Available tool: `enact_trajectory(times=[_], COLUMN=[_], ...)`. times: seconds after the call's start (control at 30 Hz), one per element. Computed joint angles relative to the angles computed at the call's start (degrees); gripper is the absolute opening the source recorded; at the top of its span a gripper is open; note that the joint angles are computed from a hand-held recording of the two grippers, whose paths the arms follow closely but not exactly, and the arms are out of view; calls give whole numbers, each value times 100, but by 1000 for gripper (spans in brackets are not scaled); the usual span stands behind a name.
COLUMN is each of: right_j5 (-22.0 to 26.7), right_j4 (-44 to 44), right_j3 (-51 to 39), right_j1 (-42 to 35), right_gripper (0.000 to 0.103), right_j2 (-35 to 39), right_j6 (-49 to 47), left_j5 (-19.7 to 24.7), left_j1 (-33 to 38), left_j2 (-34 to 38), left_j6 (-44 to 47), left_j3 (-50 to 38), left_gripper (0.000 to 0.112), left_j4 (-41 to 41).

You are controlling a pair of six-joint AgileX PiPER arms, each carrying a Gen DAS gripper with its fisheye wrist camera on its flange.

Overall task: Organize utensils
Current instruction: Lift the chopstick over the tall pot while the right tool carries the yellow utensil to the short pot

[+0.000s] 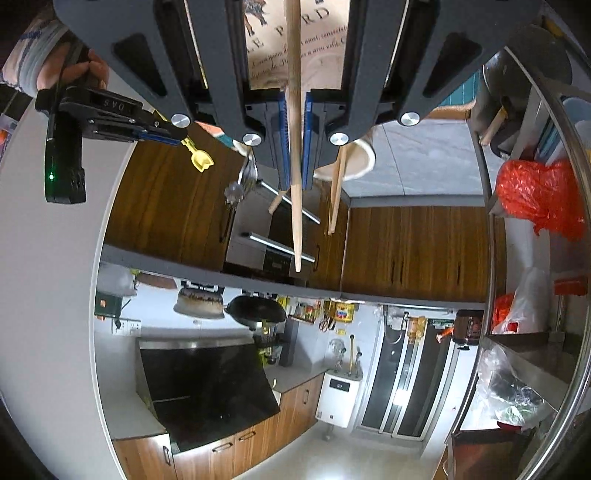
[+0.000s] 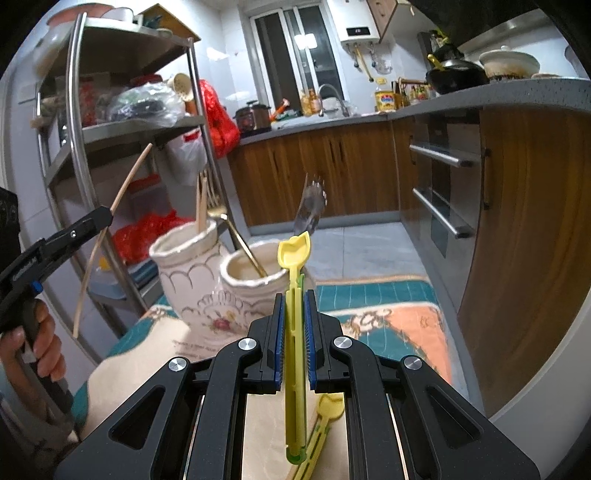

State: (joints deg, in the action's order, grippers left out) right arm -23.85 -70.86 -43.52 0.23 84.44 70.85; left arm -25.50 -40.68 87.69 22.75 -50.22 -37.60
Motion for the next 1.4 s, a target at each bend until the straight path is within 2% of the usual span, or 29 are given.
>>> enact_trajectory(times=[0.13,0.2,0.43,0.53,0.67,0.73,0.83,1.17,1.4], right_j5=[92,-63,-224,-326,-478,-432,-213,574,945], right_j4=[30,51,350,442,384,286,355,1672,1643], right_j3=[-312,-467,-1416,-1842,-2356,-2560,-2775,-2818,-2572], right_j1=[86,7,138,253,337,415,559,1100,1245], right_gripper=[11,11,11,11,11,11,11,11,11], right_j2=[67,125,754,1075,1531,1727,1971,2239,2063], right_j6=[111,231,391,513,855,1019,948,-925,-1233], left_j5=[81,172,707,750,512,384,43,-416,-584], left_j1=[139,252,914,934,820,763,741,794,671], left_j2=[84,173,738,1045,1523,1713,1914,2099,1891], left_j6=[94,84,-1878,-1812,-941,-380,-158,-526,-468], left_j3=[-229,-426,-1388,-1795,-2263,-2433,-2470,-2283,-1846], left_gripper=[6,6,6,6,6,6,6,6,6], left_j4=[77,127,1660,1575,733,161,-200,205,304])
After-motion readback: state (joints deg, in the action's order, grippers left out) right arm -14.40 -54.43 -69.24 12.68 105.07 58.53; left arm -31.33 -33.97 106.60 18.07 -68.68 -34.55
